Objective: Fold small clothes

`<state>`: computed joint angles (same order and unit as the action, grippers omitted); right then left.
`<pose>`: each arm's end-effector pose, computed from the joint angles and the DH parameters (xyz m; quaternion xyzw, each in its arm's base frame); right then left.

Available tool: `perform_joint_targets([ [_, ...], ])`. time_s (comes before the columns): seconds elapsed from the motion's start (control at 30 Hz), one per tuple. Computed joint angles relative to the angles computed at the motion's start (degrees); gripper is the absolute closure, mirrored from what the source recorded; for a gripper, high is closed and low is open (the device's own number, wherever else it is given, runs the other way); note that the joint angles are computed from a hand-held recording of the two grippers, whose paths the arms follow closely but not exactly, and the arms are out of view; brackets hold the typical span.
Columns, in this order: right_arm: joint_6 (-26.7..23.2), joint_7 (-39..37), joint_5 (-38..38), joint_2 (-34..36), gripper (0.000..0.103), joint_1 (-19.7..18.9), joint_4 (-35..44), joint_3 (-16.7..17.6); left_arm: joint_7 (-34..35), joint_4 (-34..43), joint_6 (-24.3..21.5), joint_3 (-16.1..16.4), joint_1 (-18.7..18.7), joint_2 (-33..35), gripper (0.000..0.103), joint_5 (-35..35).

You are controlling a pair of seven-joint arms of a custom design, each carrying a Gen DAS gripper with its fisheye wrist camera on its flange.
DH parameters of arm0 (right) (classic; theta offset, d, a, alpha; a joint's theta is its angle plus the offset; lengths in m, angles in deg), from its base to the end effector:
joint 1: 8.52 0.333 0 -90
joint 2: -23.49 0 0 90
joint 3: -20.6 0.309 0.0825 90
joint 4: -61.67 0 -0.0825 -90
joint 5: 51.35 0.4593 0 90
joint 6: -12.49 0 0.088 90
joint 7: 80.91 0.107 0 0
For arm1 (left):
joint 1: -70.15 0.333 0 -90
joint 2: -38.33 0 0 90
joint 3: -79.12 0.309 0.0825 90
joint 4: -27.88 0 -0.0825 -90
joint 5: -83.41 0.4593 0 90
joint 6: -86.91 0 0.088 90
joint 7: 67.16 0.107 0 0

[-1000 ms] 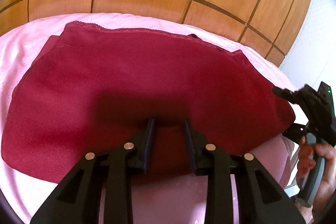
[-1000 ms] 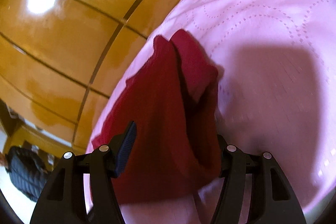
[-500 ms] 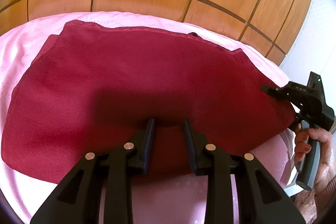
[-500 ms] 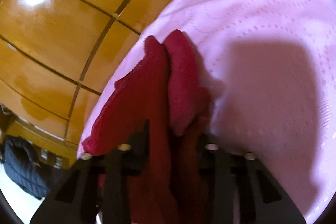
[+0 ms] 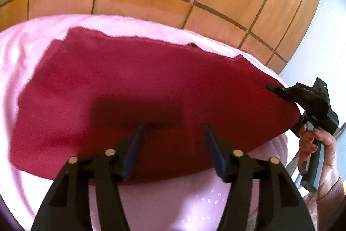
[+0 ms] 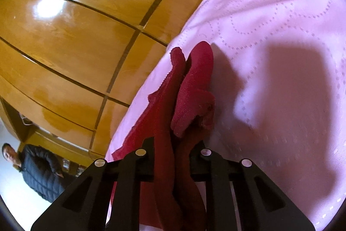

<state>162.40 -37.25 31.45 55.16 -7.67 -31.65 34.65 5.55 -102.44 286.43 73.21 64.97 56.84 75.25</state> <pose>0.7547 0.1552 0.2887 -0.5448 0.6622 0.1157 0.5013 0.6139 -0.1026 0.2497 -0.7239 0.5418 -0.3770 0.2005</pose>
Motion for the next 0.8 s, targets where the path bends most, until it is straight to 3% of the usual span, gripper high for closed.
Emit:
perform_joint_targets([
  [0.2, -0.4, 0.8, 0.6, -0.7, 0.088, -1.0, -0.4, -0.6, 7.5, -2.1, 0.5, 6.0, -7.1, -2.5, 0.04, -11.0],
  [0.37, 1.9, 0.4, 1.6, -2.6, 0.088, -1.9, -1.8, -1.9, 10.2, -2.1, 0.6, 5.4, -6.4, -2.5, 0.039, -14.6],
  [0.43, 3.3, 0.2, 1.7, -3.3, 0.088, -2.1, -2.1, -2.6, 8.9, -2.1, 0.8, 3.4, -3.9, -2.3, 0.039, -11.8],
  [0.5, 4.4, 0.0, 1.4, -4.5, 0.088, -2.3, -3.1, -3.3, 4.3, -2.2, 1.0, -0.7, 1.6, -1.8, 0.039, -4.1],
  [0.53, 5.1, 0.1, 1.1, -4.8, 0.088, -2.3, -3.4, -3.6, 2.8, -2.1, 1.0, -1.2, 2.3, -1.6, 0.039, -1.2],
  [0.63, 7.1, 1.8, -1.0, -5.1, 0.088, -1.9, -3.9, -4.4, 6.7, -1.4, 0.3, 0.2, -0.7, -1.4, 0.039, -3.1],
  [0.73, 8.6, 8.1, -7.0, -4.6, 0.088, -0.9, -4.3, -5.4, -2.0, -2.5, 2.6, -5.2, 7.0, -1.7, 0.036, 7.3],
  [0.8, 9.6, 10.4, -9.1, -4.7, 0.088, -1.1, -4.7, -4.8, -1.0, -3.2, 2.6, -3.1, 4.6, -2.7, 0.036, 4.8],
])
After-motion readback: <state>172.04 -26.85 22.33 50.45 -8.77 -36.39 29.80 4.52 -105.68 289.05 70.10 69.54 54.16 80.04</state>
